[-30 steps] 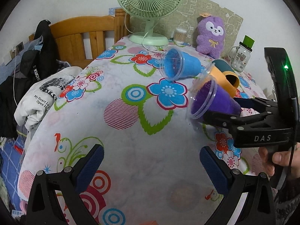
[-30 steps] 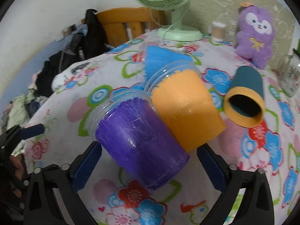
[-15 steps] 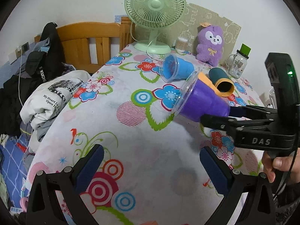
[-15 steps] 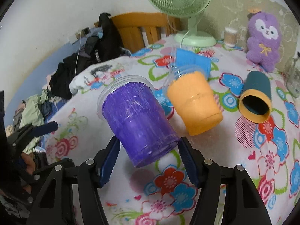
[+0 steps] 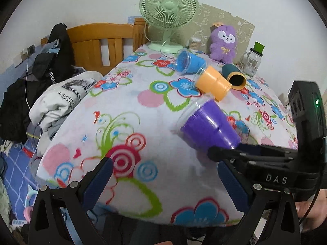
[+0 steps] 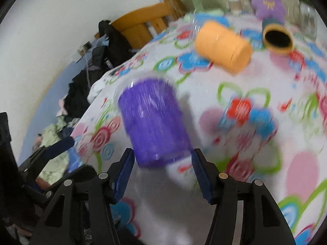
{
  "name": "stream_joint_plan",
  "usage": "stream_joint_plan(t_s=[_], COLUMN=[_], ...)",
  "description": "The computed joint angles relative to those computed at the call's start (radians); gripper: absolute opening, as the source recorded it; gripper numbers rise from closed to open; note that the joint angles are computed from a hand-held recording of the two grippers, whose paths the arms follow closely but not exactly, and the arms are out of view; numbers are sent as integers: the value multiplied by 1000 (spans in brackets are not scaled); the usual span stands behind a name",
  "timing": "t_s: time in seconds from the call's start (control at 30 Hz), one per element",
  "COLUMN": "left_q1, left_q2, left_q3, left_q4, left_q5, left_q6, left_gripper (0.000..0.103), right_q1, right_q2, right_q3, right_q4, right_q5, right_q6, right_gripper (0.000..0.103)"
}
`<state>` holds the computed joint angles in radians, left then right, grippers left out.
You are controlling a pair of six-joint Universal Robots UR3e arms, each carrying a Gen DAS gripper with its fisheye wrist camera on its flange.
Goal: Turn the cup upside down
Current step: 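Carry the purple cup toward the left tool while the left tool grasps its body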
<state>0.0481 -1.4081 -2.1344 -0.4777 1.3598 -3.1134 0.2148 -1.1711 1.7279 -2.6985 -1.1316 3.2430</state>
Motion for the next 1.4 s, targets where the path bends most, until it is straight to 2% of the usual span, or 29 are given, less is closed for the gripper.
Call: stream_joint_plan(t_s=[0.1, 0.3, 0.4, 0.53, 0.67, 0.83, 0.93, 0.97, 1.0, 1.07, 1.27, 1.4], left_q1=[21, -10, -47, -68, -141, -167, -171, -182, -192, -200, -246, -250], left_q2=[45, 61, -4, -104, -217, -300, -348, -358, -360, -366, -329, -284], left_q3=[-43, -29, 0, 67, 154, 218, 265, 273, 276, 284, 250, 254], left_q4=[-20, -14, 61, 68, 95, 70, 20, 21, 31, 23, 107, 86], left_q5=[-23, -32, -29, -93, -14, 25, 21, 42, 55, 50, 110, 116], left_q6=[13, -4, -49, -109, -189, -288, -304, -302, -301, -286, -238, -197], left_gripper=[103, 103, 103, 103, 103, 102, 85, 83, 75, 70, 69, 69], right_q1=[-20, -115, -174, -260, -361, -425, -459, -473, -483, -502, -523, -511], right_q2=[-45, -242, -362, -497, -560, -566, -551, -551, -550, -549, -548, -550], right_q3=[74, 236, 323, 431, 511, 557, 581, 589, 595, 603, 609, 614], right_q4=[-26, -20, -24, -27, -14, -7, -22, -19, -19, -13, -9, -22], right_q5=[57, 105, 109, 143, 227, 277, 305, 315, 321, 337, 372, 378], right_q6=[34, 3, -21, -69, -133, -175, -190, -199, -204, -216, -237, -229], right_gripper=[79, 81, 85, 90, 90, 90, 90, 90, 90, 90, 90, 90])
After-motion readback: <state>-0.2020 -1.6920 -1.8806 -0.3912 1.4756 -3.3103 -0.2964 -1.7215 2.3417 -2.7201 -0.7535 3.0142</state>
